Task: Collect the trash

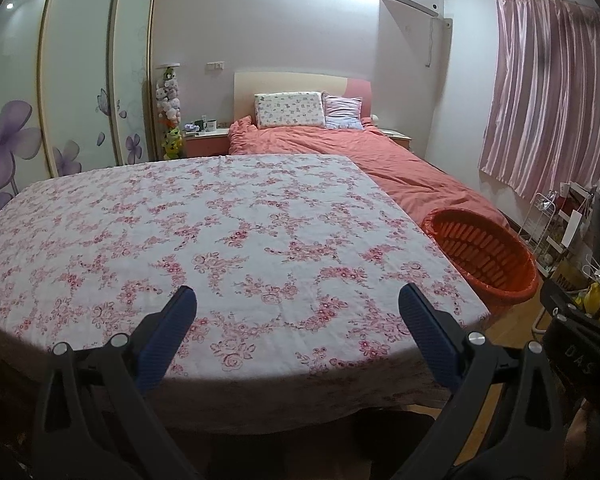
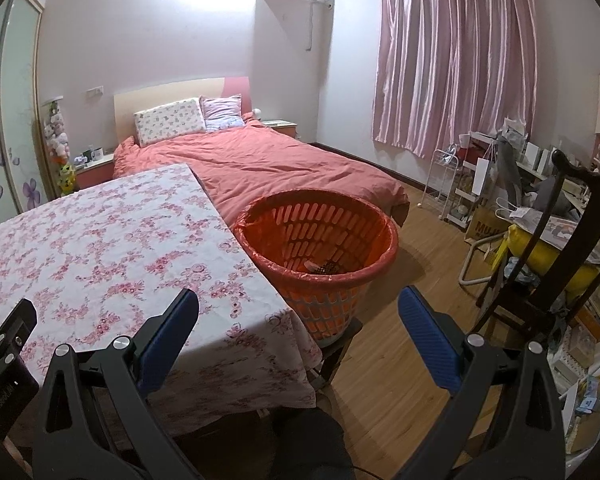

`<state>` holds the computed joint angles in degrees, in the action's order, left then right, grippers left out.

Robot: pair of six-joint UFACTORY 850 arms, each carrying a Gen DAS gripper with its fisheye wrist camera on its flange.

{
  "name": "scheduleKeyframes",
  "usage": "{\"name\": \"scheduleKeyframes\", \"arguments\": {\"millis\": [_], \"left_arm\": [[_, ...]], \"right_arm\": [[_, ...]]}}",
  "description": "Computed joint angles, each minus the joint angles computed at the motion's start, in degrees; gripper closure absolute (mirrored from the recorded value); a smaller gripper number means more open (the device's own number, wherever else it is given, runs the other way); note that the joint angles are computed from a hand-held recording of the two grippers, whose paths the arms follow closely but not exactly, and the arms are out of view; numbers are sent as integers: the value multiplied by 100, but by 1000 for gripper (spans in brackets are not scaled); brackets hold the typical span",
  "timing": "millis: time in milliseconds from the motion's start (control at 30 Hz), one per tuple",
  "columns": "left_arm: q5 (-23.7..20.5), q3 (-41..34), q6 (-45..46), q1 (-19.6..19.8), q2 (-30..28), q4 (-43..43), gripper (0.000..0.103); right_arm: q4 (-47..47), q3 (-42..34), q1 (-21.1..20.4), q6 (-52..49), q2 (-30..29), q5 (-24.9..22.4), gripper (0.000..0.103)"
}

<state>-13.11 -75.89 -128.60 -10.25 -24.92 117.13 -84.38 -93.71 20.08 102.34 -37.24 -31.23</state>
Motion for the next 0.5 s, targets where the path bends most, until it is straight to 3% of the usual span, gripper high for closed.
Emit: {"name": "scheduleKeyframes", "arguments": {"millis": [300,500], "left_arm": [[-517,-56,1016,-135,-17,-907,4],[-617,-49,1034,-164,8,-905,4]], "right_arm": [[-86,36,14,96,20,-98,4],[-168,79,1,194,55,-103,4]]}}
